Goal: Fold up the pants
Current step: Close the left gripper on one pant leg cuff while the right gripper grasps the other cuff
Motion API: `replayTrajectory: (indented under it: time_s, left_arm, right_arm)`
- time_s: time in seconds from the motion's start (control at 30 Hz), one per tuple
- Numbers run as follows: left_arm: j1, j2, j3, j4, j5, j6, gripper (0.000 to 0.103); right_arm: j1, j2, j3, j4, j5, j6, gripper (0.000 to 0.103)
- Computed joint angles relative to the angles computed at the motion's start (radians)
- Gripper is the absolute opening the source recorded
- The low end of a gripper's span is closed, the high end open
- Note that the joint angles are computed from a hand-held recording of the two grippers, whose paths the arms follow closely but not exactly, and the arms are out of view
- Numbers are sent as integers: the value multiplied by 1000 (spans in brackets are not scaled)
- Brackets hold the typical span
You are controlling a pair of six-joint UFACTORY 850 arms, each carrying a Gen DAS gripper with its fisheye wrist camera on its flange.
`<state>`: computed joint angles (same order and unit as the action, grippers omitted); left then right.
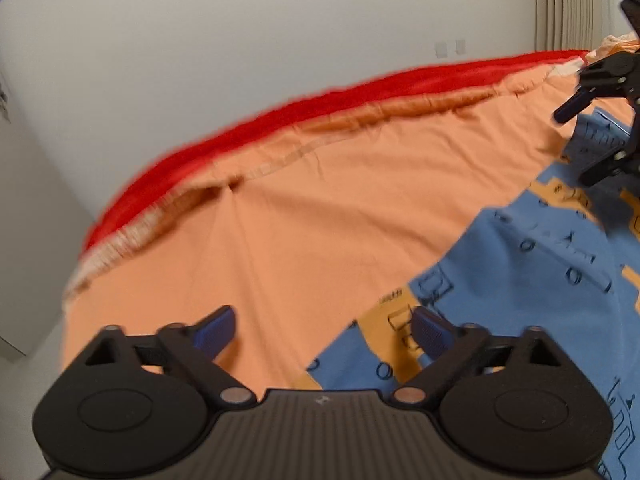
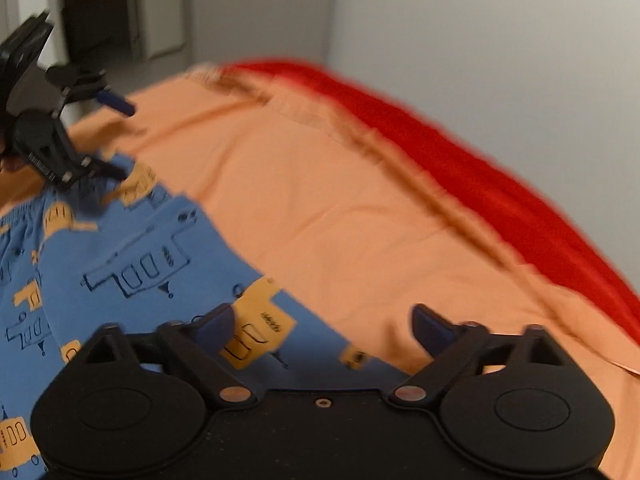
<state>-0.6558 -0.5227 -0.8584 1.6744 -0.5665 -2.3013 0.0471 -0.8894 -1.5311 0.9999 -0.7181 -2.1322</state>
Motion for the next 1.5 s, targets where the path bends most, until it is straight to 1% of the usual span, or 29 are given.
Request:
replayTrajectory:
  time_s: [0.07,0.1,0.17,0.2,0.23,0.27,0.3,0.33,0.37,0.4,0.43,0.47,0.57,0.63,0.73,0.83,0.9,0.97,1.03,1.1,1.13,1.17,1.2,1.27,1.3,1.33,1.37,1.43,1.5]
  left_arm:
    - [28,5,14,71,67,-38,83]
    - [36,9,25,123,81,-77,82]
    - [50,19,43,209,99,-148,79]
    - [58,22,47,239,112,-176,71]
    - [65,27,54,278,127,-217,58]
    - [72,31,57,320,146,-256,50]
    - [77,36,57,353,167,-278,32]
    - [74,38,54,343,176,-262,27]
    - [62,36,47,292,167,-207,17]
    - [47,33,39,235,151,-144,3]
    - [25,28,26,149,124,-67,2]
    - [-2,19,15,76,69,-26,2]
    - [-83,0,-10,-76,-108,-20,1]
    - [-106,2,-19,-120,-177,-57,1]
    - [-113,8,-34,-132,-263,-82,1]
    - [-109,5,-52,-140,-366,-97,1]
    - [-99,-11,-74,-151,-399,-84,1]
    - [-71,-39,-104,-178,-366,-38,1]
    - [-34,-65,-122,-210,-297,-4,1]
    - [5,-84,-121,-218,-209,-31,1]
    - [24,-89,-111,-196,-163,-63,1]
    - [34,-88,-92,-157,-131,-113,1]
    - [40,-89,-79,-125,-117,-149,1]
    - [32,-81,-47,-64,-122,-216,2]
    - [33,-78,-43,-54,-124,-219,2]
    - [36,-80,-46,-52,-120,-215,2]
    - [41,-79,-46,-44,-115,-218,2]
    - [43,-81,-50,-41,-108,-224,2]
    - [40,-83,-48,-29,-112,-244,2]
  right_arm:
    - [24,-21,-22,-76,15,47,68]
    - [30,-25,-25,-96,23,50,66]
    - [33,-36,-38,-127,9,58,56]
    - [31,-41,-46,-140,-4,69,54]
    - [28,-44,-50,-147,-17,74,49]
    - [26,-43,-49,-147,-22,72,41]
    - [21,-38,-41,-140,-27,58,37]
    - [14,-30,-26,-120,-27,22,29]
    - [11,-23,-13,-112,-20,4,22]
    - [9,-14,4,-93,-6,-24,19]
    - [7,-5,21,-66,4,-58,13]
    - [4,6,39,-34,17,-90,7]
    - [-8,43,97,74,44,-192,1]
    - [-12,65,129,144,53,-270,0]
    - [-5,86,154,273,64,-371,0]
    - [14,100,169,493,67,-510,0]
    - [34,101,171,669,68,-616,0]
    - [60,83,147,757,85,-641,0]
    - [86,47,98,691,141,-535,0]
    - [100,2,41,548,169,-384,0]
    - [102,-18,18,464,168,-304,3]
    - [100,-36,-5,382,151,-220,14]
    - [93,-56,-36,301,116,-128,20]
    - [76,-88,-95,199,19,-7,39]
    - [69,-104,-130,151,-28,45,45]
    - [66,-116,-157,118,-57,80,57]
    - [68,-125,-176,90,-71,104,65]
    - [82,-128,-180,59,-45,118,66]
    - [96,-125,-158,8,4,151,49]
